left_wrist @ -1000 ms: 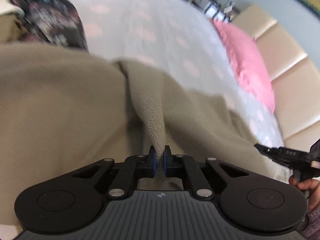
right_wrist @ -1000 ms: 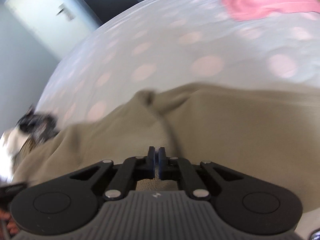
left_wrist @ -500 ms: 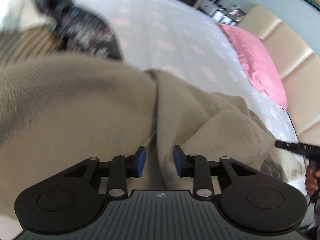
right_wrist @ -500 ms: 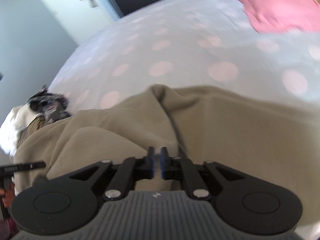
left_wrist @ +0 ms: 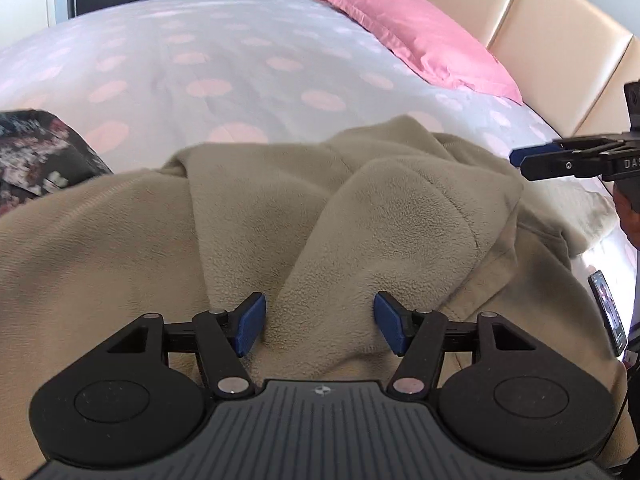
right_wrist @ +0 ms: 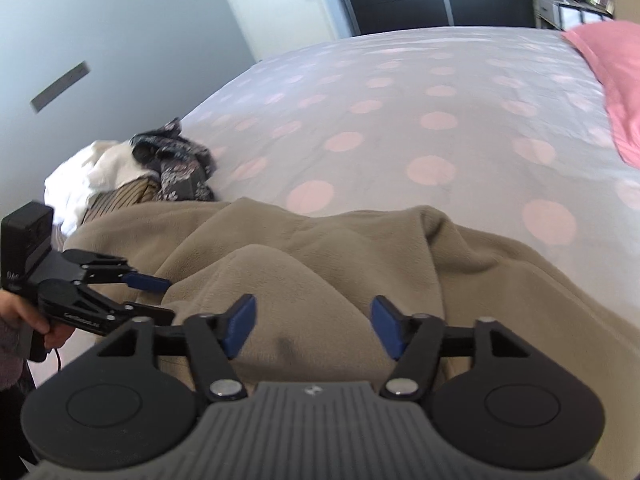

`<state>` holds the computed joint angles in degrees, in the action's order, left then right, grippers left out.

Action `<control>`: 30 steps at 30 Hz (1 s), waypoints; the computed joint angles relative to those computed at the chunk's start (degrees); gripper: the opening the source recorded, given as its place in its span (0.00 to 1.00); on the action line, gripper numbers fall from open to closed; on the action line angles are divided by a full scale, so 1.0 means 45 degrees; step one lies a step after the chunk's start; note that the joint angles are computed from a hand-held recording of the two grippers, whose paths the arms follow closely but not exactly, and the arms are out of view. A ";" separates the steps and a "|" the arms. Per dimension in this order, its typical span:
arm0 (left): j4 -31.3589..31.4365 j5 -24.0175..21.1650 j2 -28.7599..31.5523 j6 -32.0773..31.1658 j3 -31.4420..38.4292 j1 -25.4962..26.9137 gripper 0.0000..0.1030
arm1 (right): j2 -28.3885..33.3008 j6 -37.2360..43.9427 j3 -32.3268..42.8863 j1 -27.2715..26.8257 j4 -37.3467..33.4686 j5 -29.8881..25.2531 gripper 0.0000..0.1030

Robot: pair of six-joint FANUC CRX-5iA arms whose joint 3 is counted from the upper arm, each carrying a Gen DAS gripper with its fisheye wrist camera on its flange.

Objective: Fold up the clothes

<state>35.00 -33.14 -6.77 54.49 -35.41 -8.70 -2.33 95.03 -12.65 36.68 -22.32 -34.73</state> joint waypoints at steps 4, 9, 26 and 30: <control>-0.0730 0.0452 0.0357 -0.0013 0.0123 -0.0277 0.60 | 0.0864 0.0631 0.0495 0.0140 0.0190 -0.0453 0.70; 0.0299 0.0293 0.0660 -0.0716 0.0016 -0.0108 0.51 | 0.1462 0.1768 0.0947 -0.0163 -0.0662 -0.0873 0.40; 0.2300 0.3330 -0.2128 -0.4370 -0.1743 -0.1045 0.18 | -0.0998 0.1940 -0.1365 0.0922 0.1596 0.1981 0.13; -0.0132 0.1764 -0.2093 -0.2663 -0.1334 -0.0626 0.21 | -0.1350 0.2488 -0.1745 0.1257 0.1782 0.1252 0.13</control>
